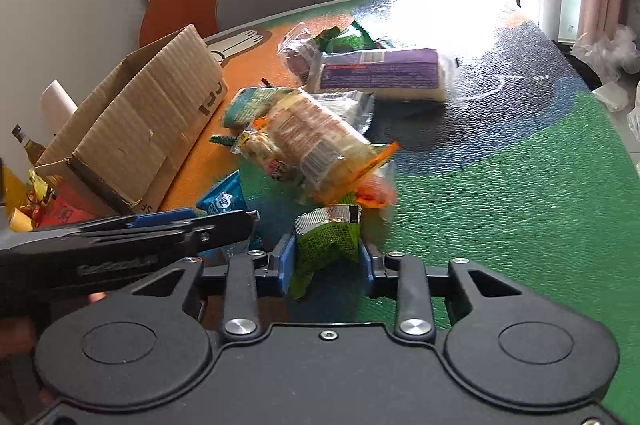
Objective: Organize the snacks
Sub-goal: 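Grasp the blue chip bag with the left tool while the right tool grasps the green snack pack, then carry both snacks over the cardboard box and open both tools to drop them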
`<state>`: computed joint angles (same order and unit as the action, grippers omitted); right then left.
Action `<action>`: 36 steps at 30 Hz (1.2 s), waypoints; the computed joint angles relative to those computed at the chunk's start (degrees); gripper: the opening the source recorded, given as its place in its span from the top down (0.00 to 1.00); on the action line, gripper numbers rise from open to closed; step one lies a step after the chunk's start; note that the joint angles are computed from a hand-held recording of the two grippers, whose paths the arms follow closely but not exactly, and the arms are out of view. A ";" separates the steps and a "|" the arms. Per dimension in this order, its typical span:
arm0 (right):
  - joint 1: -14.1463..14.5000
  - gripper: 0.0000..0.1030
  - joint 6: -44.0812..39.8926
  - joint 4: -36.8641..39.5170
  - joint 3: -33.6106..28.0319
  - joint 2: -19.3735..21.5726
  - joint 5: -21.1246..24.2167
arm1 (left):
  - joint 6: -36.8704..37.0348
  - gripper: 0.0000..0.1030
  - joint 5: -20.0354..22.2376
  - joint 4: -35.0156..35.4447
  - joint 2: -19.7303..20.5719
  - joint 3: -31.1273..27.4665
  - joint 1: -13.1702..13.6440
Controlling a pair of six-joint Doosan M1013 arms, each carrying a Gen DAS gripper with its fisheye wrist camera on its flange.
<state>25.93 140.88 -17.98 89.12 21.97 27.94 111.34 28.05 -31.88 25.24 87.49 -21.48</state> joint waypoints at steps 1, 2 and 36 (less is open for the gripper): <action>-0.01 0.70 0.58 -0.73 0.27 -0.23 -0.06 | -0.98 0.35 -1.26 1.43 -0.11 0.25 -0.43; -0.04 0.70 0.90 -1.12 0.42 -0.38 0.00 | -1.80 0.35 -1.40 2.72 0.00 0.06 -0.75; 0.45 0.70 3.27 -7.30 -6.05 -0.50 -2.15 | -3.08 0.70 1.51 8.45 -3.60 -4.25 0.91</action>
<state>26.37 144.15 -25.28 83.06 21.47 25.79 108.26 29.56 -23.43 21.64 83.25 -20.57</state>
